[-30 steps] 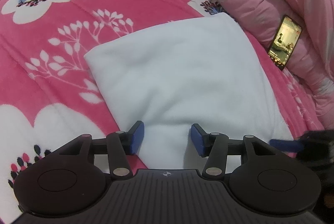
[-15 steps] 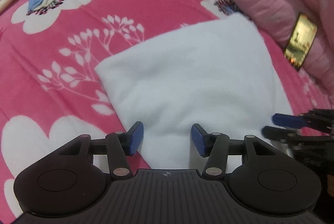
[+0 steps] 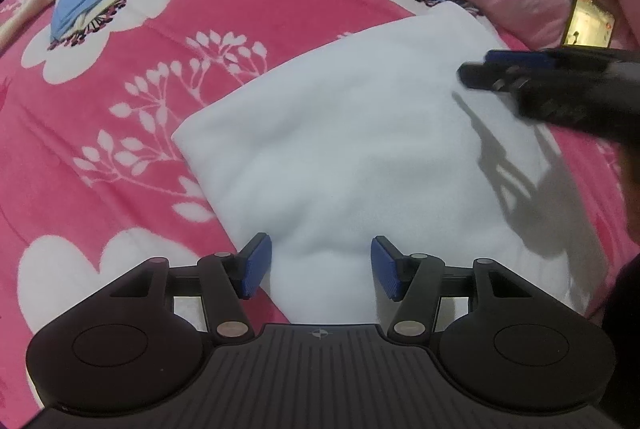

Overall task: Fold clothes
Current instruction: 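Move both tools down to the edge of the folded white cloth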

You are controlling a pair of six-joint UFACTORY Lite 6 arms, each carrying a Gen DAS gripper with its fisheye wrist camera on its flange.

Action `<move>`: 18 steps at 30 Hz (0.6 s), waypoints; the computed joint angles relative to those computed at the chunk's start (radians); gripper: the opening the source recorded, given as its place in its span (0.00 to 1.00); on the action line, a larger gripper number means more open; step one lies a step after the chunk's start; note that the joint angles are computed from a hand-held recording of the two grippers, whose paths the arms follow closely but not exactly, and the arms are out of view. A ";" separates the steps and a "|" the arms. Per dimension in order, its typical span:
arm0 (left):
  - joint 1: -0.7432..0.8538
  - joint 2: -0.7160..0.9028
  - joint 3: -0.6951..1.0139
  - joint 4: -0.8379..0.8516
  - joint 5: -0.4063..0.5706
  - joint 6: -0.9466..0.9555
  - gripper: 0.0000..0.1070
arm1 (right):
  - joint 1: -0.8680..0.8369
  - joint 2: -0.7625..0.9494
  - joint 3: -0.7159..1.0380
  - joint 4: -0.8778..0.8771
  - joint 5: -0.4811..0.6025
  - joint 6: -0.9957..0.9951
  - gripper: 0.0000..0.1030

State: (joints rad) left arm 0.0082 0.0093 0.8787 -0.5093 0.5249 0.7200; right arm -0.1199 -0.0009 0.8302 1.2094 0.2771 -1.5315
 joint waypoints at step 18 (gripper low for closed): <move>0.142 -0.104 -0.085 -0.217 0.056 0.332 0.54 | -0.120 0.245 0.199 0.187 0.115 -0.105 0.37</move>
